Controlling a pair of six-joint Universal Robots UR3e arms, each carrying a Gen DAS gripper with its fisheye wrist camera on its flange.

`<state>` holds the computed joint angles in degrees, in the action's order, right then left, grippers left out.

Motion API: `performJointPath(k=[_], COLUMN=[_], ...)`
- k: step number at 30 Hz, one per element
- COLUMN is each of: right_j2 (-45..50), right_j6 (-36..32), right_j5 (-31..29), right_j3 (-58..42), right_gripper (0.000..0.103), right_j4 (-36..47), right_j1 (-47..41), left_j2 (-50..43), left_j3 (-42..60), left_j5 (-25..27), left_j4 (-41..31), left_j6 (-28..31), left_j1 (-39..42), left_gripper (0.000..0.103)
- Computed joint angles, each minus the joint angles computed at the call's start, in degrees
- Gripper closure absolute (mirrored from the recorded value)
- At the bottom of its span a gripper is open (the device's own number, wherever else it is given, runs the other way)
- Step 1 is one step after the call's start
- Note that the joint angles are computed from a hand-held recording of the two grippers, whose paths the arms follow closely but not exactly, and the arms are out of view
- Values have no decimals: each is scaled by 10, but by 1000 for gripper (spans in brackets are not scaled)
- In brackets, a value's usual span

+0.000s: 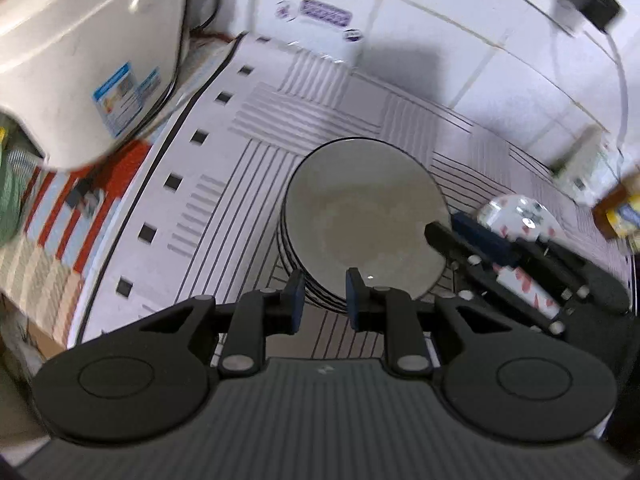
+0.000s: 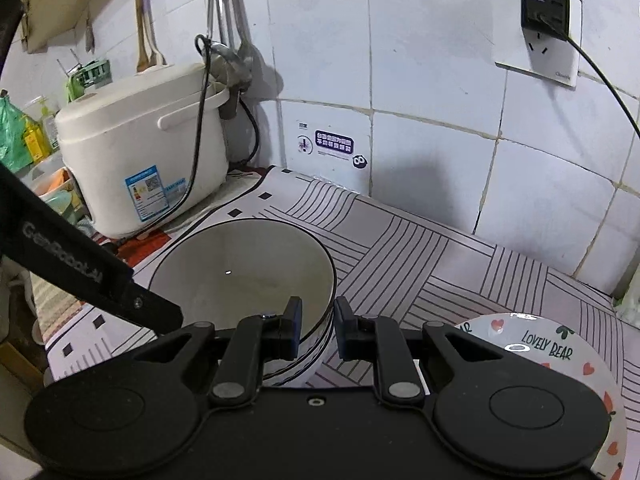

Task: Organize plates and bowls
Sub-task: 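Lift and carry the white bowl over the two nested bowls, then lower the bowl onto the nested bowls and release it, then grasp the rim of the three-bowl stack with the left gripper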

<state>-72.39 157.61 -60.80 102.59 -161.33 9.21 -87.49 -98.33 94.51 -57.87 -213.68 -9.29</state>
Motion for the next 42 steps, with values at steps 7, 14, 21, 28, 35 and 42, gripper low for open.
performJointPath(k=[7, 14, 21, 28, 35, 42], right_j2=[-94, -194, -290, -349, -280, -137], right_j6=[-64, -109, -182, -214, -142, -55], right_j5=[64, 129, 155, 164, 143, 103], right_j3=[19, 87, 150, 215, 281, 270], right_gripper=[82, 76, 62, 51, 38, 31], right_j4=[84, 159, 228, 248, 85, -63], right_j1=[-55, -113, -154, -171, -117, -51], left_j2=[52, 106, 145, 175, 214, 198], left_j3=[-18, -96, -152, -229, -287, -317], left_j5=[42, 94, 156, 152, 75, -41], left_j4=[14, 116, 160, 218, 269, 317], left_j6=[-11, -8, -41, -48, -12, 31], left_j1=[-36, -102, -157, -159, -72, 45], left_gripper=[82, 79, 79, 72, 62, 52])
